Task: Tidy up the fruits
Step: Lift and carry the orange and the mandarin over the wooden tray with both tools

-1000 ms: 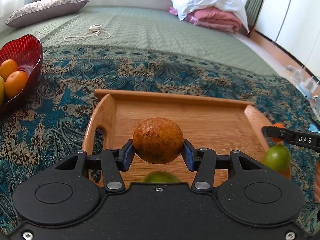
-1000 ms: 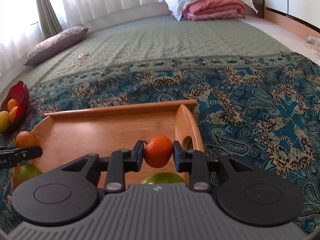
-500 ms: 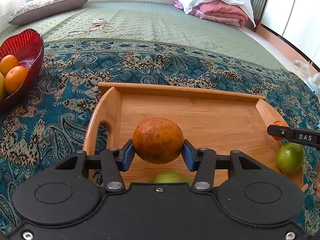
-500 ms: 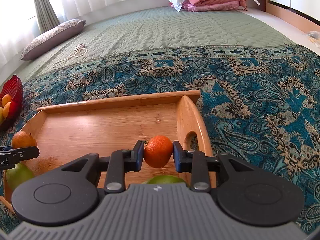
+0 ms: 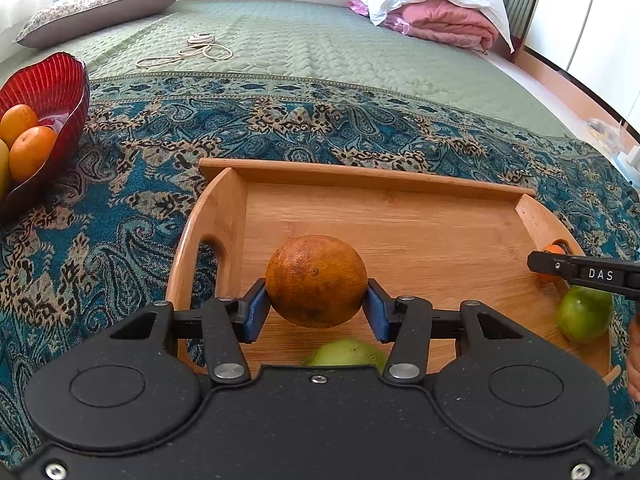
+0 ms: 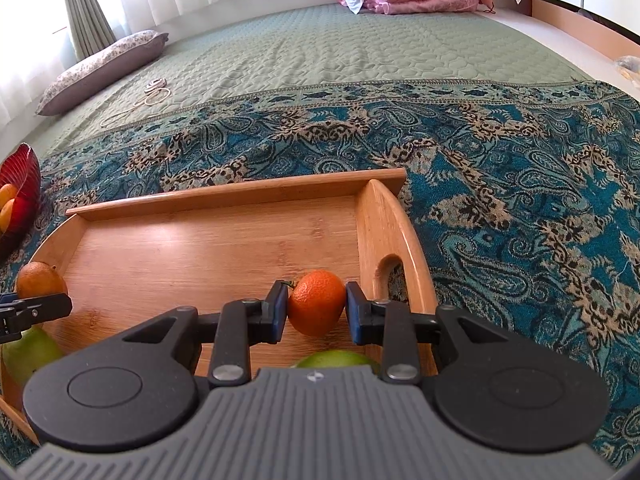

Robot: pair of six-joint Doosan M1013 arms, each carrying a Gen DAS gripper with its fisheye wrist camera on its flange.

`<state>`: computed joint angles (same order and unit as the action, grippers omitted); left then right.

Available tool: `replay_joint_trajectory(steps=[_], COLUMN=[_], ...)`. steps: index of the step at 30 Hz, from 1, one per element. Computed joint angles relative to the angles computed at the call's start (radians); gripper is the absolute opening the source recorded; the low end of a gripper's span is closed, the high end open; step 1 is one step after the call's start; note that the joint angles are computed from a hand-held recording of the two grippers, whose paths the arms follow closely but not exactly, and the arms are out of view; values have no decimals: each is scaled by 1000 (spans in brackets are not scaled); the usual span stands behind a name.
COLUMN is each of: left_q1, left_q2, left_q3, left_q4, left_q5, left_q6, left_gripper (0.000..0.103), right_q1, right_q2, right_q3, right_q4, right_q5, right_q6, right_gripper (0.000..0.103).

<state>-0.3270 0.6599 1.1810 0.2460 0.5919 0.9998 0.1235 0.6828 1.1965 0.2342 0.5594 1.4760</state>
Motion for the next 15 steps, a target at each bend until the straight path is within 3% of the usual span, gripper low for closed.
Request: replay_joint_trajectory(steps=[15], left_q1=[2], left_q2=[10], left_q3=[-6], left_q4=[-18], left_q5=[15], left_q6=[-7], left_gripper=[48], right_q1=[1], right_q2=[3], right_q3=[2], right_q4=[0], right_q5=[-2], right_q6=[7], right_gripper=[42])
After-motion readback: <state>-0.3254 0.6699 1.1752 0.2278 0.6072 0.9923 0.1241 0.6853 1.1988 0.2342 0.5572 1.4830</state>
